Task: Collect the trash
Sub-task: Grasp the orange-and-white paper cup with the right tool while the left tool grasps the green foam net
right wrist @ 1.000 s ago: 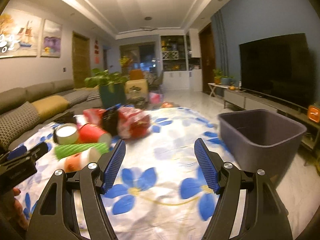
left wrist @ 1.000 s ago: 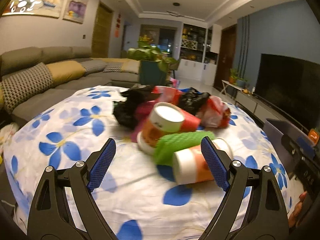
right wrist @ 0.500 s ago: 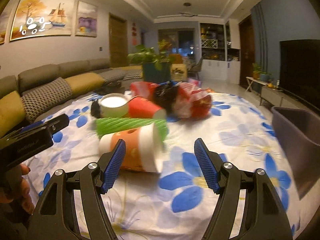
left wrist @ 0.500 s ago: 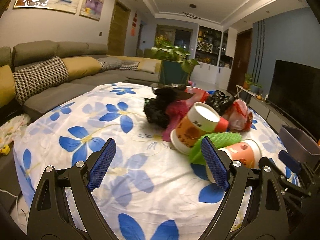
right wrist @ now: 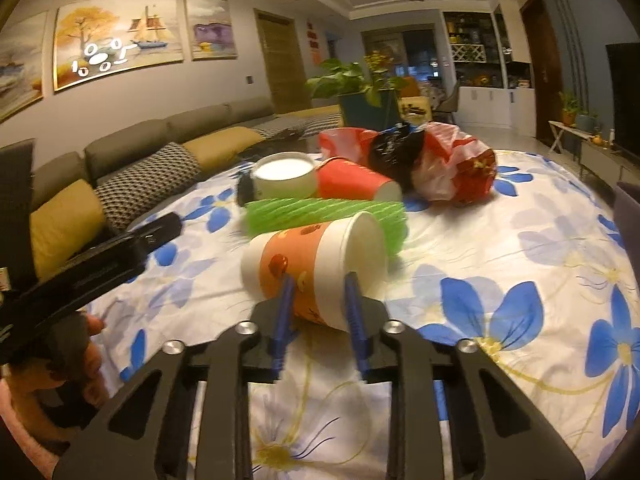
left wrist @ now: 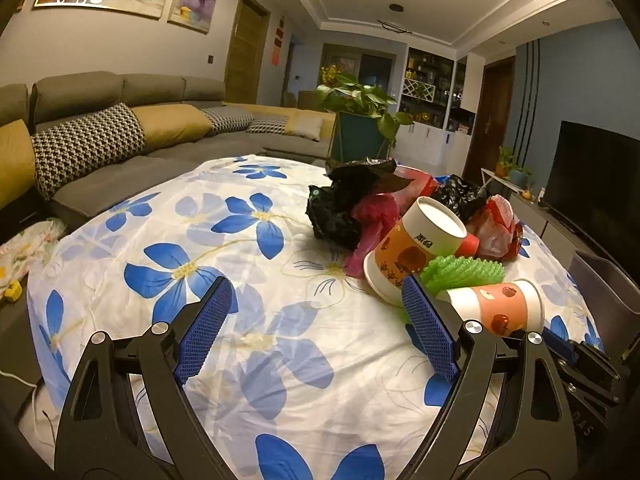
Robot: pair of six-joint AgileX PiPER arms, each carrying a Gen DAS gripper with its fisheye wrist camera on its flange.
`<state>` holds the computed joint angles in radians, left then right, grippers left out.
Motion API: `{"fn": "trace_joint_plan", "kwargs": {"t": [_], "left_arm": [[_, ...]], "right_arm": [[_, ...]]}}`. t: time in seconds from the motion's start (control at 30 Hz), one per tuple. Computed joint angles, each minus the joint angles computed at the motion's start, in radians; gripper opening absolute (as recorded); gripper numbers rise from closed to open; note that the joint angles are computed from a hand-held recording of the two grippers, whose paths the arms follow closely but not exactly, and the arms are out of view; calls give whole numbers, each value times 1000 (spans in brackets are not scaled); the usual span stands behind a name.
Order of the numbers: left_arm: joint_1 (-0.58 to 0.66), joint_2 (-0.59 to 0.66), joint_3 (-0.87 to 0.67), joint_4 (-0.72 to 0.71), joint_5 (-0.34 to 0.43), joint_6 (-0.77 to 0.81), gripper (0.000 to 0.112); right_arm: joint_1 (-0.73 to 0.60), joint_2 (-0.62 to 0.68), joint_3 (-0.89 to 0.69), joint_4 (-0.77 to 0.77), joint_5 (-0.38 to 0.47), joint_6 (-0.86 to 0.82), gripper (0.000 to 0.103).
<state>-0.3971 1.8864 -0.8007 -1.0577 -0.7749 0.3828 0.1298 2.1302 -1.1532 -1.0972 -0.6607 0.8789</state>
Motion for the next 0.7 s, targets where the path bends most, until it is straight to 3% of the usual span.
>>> {"fn": "trace_joint_plan", "kwargs": {"t": [0.23, 0.7], "left_arm": [[-16, 0, -1, -3, -1, 6, 85], [-68, 7, -22, 5, -6, 27, 85]], "right_arm": [[4, -46, 64, -28, -41, -55, 4], [-58, -196, 232, 91, -124, -211, 4]]}}
